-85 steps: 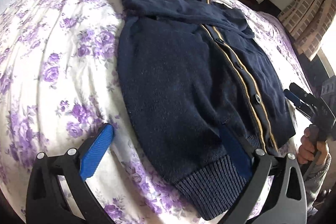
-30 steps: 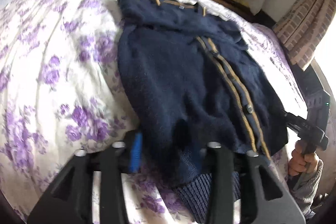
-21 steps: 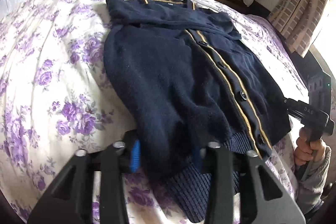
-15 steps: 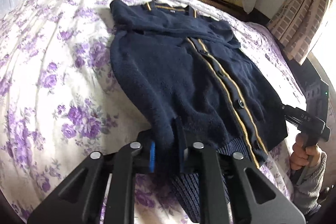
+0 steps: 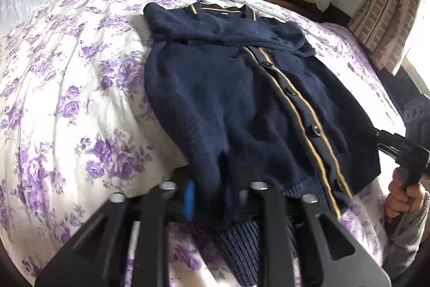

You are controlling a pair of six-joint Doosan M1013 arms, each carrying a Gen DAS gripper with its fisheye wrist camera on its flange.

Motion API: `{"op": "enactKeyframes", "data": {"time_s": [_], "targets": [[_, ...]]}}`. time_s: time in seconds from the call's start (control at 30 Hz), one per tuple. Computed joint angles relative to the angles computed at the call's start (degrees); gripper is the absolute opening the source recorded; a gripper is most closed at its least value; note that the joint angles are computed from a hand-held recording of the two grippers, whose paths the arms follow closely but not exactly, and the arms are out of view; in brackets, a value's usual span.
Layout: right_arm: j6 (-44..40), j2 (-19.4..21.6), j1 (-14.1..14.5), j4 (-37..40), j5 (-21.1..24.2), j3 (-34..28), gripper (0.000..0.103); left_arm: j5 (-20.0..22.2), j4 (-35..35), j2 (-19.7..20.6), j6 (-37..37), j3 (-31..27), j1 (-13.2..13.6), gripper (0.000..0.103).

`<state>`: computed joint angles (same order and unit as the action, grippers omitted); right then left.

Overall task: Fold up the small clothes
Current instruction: 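Lift the hem with the left gripper and fold it toward the collar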

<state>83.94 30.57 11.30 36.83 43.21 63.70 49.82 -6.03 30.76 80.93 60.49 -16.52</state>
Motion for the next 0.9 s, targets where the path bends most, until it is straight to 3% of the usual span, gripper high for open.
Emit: {"op": "enactKeyframes", "data": {"time_s": [0.03, 0.07, 0.1, 0.13, 0.23, 0.47, 0.9], "targets": [[0.4, 0.2, 0.1, -0.3, 0.7, -0.3, 0.028, 0.7, 0.0, 0.3, -0.3, -0.4, 0.0, 0.044], [1.0, 0.5, 0.2, -1.2, 1.3, -0.7, 0.028, 1.0, -0.4, 0.4, -0.3, -0.4, 0.2, 0.044], [1.2, 0.4, 0.3, -1.7, 1.2, -0.7, 0.022, 1.3, -1.2, 0.6, 0.1, -0.5, 0.3, 0.04], [0.7, 0.3, 0.3, -1.3, 0.7, -0.4, 0.014, 0.9, -2.4, 0.4, 1.1, -0.3, 0.5, 0.025], [-0.7, -0.5, 0.2, 0.7, -1.5, 0.8, 0.013, -1.1, -2.2, -0.3, 1.9, 0.3, 0.4, 0.011], [-3.3, -0.2, -0.4, 6.5, -1.3, -0.9, 0.013, -1.6, -2.7, 0.1, 2.6, -2.7, 0.6, 0.009], [3.4, 5.4, -1.1, 4.8, 3.9, -12.9, 0.012, 2.6, 0.7, 6.2, -1.9, -15.2, 0.6, 0.01]]}}
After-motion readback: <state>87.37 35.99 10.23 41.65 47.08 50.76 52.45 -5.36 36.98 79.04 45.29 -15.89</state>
